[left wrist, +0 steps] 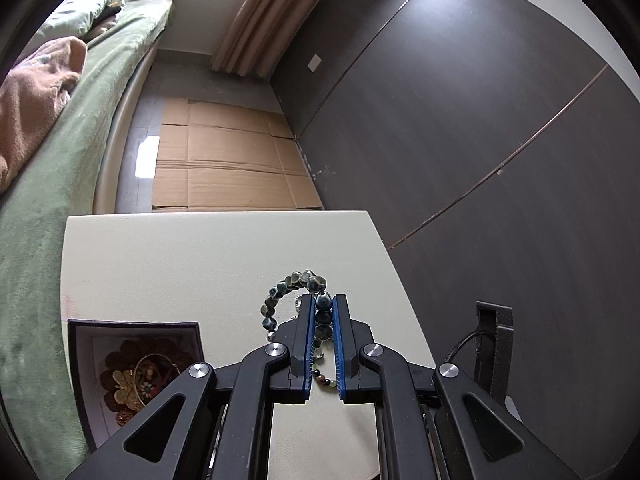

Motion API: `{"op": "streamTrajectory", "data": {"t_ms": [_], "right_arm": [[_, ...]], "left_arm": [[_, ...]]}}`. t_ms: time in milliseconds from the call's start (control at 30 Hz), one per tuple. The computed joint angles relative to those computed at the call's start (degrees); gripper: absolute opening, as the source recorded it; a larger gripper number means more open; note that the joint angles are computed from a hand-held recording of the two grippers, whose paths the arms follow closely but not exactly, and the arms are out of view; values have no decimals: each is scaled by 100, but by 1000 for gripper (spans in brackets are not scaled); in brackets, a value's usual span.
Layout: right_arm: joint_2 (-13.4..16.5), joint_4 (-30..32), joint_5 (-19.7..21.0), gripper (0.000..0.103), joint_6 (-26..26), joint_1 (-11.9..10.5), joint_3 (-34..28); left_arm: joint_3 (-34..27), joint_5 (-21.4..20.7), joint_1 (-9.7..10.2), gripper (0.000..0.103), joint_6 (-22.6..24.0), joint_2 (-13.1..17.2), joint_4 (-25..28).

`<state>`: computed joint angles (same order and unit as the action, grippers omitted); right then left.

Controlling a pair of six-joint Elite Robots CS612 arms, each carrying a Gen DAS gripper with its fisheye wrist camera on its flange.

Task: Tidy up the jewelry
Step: 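Grasp the multicolour bead bracelet with the right gripper while the left gripper carries the black bracelet to the box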

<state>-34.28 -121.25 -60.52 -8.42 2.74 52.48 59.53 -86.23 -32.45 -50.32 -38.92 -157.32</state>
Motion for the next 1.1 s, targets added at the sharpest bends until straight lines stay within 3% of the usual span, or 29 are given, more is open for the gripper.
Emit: {"op": "streamTrajectory", "data": {"t_ms": [200,400,500,567,733,1100], "right_arm": [[92,148,-192,37,16,121,-166],[55,223,-803,36,-499,323,-141],[-74,-215,-1460,30,-859,454,120],[-126,-454,-1775,12,-985,511,246],[-175,-248,-1206,11,-859,377,241],[-557,-1030,762,11,-43,-18,754]], "left_arm": [[243,42,20,8,-57,-130,-216],[500,88,48,8,-136,-264,-440],[577,99,66,8,-176,-315,-504],[636,106,70,8,-201,-363,-518],[752,219,44,8,-203,-481,-484],[1168,438,-8,8,-37,-798,-117]]}}
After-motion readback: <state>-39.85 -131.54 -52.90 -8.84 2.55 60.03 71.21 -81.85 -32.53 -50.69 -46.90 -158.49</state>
